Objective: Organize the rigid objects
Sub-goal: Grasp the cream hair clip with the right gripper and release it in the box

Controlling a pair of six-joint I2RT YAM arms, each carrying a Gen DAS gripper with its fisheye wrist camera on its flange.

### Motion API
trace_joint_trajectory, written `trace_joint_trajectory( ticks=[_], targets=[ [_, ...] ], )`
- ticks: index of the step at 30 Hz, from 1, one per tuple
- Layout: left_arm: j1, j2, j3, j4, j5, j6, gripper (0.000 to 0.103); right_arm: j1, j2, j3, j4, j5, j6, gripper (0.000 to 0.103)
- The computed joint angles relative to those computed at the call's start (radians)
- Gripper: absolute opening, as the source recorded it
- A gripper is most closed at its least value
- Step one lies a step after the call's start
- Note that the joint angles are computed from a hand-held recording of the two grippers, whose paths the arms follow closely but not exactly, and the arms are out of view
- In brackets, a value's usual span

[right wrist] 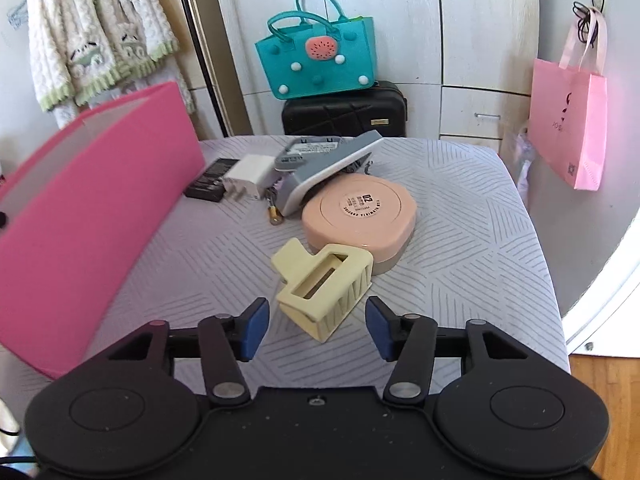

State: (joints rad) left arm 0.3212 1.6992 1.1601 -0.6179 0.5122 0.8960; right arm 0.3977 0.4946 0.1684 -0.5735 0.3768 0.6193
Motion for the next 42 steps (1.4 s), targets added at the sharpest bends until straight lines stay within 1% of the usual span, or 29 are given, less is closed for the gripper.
trace_joint_trajectory(
  ticks=[3, 4, 7, 14, 15, 16, 18, 20, 23, 25, 29, 31, 32, 35, 37, 38, 40, 42],
  targets=[
    [-0.001, 0.001, 0.001, -0.002, -0.001, -0.001, 0.011, 0.031, 0.098, -0.025, 0.115, 0.047, 0.006, 0.065],
    [-0.001, 0.001, 0.001, -0.003, -0.001, -0.001, 0.011, 0.053, 0.128, -0.033, 0.150, 0.081, 0.014, 0.067],
    [-0.001, 0.002, 0.003, -0.004, -0.001, -0.001, 0.011, 0.105, 0.226, -0.033, 0.219, 0.162, 0.034, 0.067],
    [-0.003, 0.011, 0.013, -0.015, 0.001, -0.001, 0.011, 0.094, 0.192, -0.030, 0.187, 0.157, 0.028, 0.067],
    [-0.004, 0.014, 0.017, -0.019, 0.000, 0.001, 0.011, 0.091, 0.190, -0.029, 0.183, 0.157, 0.028, 0.067],
    [-0.005, 0.016, 0.020, -0.021, -0.001, 0.005, 0.011, 0.092, 0.189, -0.027, 0.178, 0.157, 0.027, 0.062],
    [-0.006, 0.016, 0.019, -0.022, -0.002, 0.014, 0.011, 0.090, 0.168, -0.023, 0.161, 0.141, 0.015, 0.058],
    [0.001, 0.023, 0.029, -0.033, 0.002, 0.025, 0.011, 0.078, 0.138, -0.020, 0.137, 0.117, 0.013, 0.057],
    [0.009, 0.037, 0.048, -0.055, 0.012, 0.029, 0.011, 0.040, 0.066, -0.020, 0.101, 0.033, -0.001, 0.057],
    [0.010, 0.039, 0.051, -0.058, 0.015, 0.029, 0.011, 0.035, 0.056, -0.017, 0.113, -0.013, -0.018, 0.057],
    [0.011, 0.040, 0.052, -0.058, 0.016, 0.029, 0.011, 0.084, 0.089, 0.022, 0.151, -0.030, -0.034, 0.057],
    [0.010, 0.040, 0.053, -0.059, 0.016, 0.029, 0.011, 0.099, 0.084, 0.053, 0.161, -0.049, -0.056, 0.057],
    [0.010, 0.040, 0.053, -0.060, 0.016, 0.029, 0.011, 0.117, 0.086, 0.074, 0.161, -0.041, -0.067, 0.057],
    [0.006, 0.044, 0.058, -0.062, 0.016, 0.028, 0.011, 0.193, 0.102, 0.154, 0.167, 0.035, -0.122, 0.057],
    [0.004, 0.045, 0.059, -0.062, 0.017, 0.026, 0.011, 0.235, 0.121, 0.218, 0.180, 0.098, -0.198, 0.057],
    [0.003, 0.046, 0.059, -0.062, 0.019, 0.025, 0.011, 0.237, 0.133, 0.246, 0.193, 0.102, -0.247, 0.057],
    [0.002, 0.045, 0.056, -0.059, 0.021, 0.025, 0.011, 0.214, 0.189, 0.310, 0.244, 0.060, -0.352, 0.057],
    [0.004, 0.044, 0.051, -0.055, 0.024, 0.025, 0.011, 0.181, 0.279, 0.368, 0.288, -0.038, -0.437, 0.057]
  ],
)
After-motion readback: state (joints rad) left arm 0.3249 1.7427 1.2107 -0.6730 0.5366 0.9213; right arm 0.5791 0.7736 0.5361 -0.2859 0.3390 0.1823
